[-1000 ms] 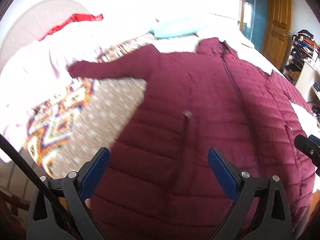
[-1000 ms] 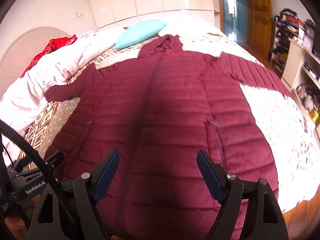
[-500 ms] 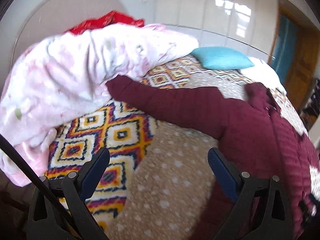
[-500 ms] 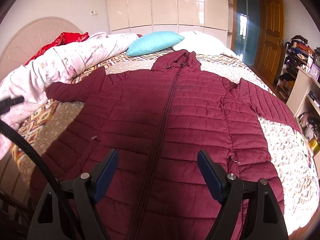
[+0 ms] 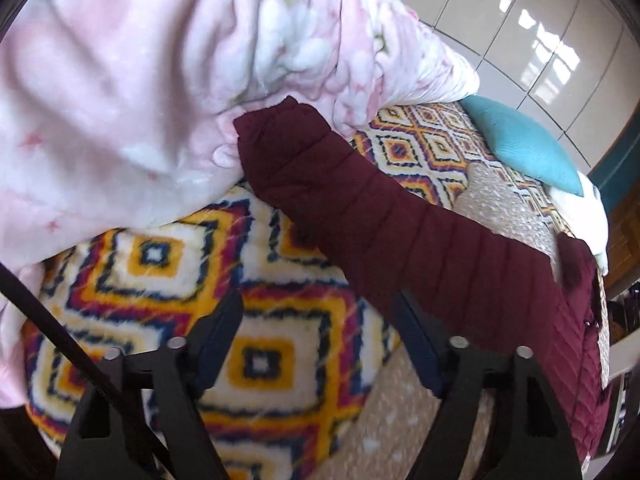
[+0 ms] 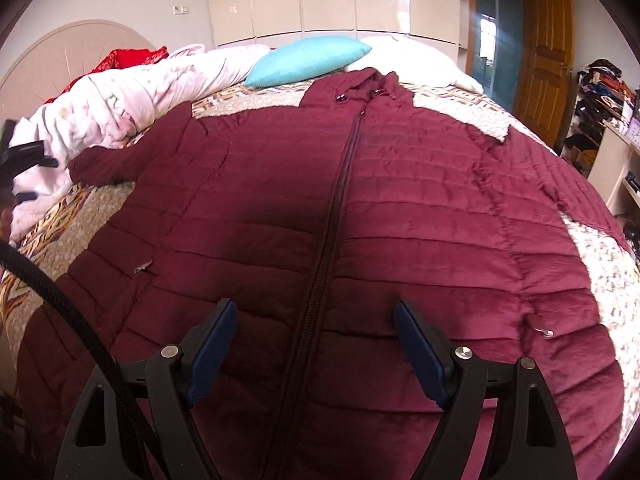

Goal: Fold large clothes

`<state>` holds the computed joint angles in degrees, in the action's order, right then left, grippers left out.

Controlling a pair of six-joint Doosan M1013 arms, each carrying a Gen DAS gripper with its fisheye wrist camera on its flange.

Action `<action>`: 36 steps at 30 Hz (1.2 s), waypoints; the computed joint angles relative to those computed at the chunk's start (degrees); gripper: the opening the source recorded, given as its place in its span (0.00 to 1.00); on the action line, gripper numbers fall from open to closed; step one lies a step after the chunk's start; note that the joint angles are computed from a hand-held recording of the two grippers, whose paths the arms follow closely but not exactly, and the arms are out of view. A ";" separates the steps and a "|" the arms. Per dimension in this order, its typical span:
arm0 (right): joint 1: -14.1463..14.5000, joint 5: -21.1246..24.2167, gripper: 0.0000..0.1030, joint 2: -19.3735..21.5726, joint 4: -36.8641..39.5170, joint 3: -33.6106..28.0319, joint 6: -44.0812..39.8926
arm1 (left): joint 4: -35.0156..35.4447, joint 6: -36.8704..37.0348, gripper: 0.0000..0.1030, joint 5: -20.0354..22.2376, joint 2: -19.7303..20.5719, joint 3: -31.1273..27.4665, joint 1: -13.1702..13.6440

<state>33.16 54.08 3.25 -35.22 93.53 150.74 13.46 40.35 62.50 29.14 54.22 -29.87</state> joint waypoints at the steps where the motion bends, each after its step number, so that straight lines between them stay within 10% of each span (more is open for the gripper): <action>1: -0.07 -0.57 0.87 0.03 0.11 0.23 -0.22 | -0.38 0.25 0.68 0.26 0.77 -0.90 0.29; 15: 0.04 -0.13 0.97 1.34 0.09 -0.11 -2.06 | -3.02 -0.48 0.65 2.45 8.82 -9.43 3.05; 17: 0.15 0.32 0.98 1.56 -0.13 -0.32 -2.31 | -1.66 0.15 0.29 3.66 9.31 -10.75 2.71; 20: 0.06 0.24 0.98 1.57 0.00 -0.31 -2.54 | -0.08 0.18 0.08 4.41 9.27 -11.79 2.13; 28: -0.26 -1.46 0.98 1.11 0.61 0.28 -2.43 | 1.77 5.69 0.06 0.62 6.92 -15.23 -2.43; 36: -0.84 -5.22 0.98 -0.18 1.57 1.72 -1.10 | -11.04 24.86 0.06 0.40 11.42 -28.43 -10.47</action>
<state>32.33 48.86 3.07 -33.65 95.25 149.64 2.42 65.21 62.90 40.56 25.78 -40.33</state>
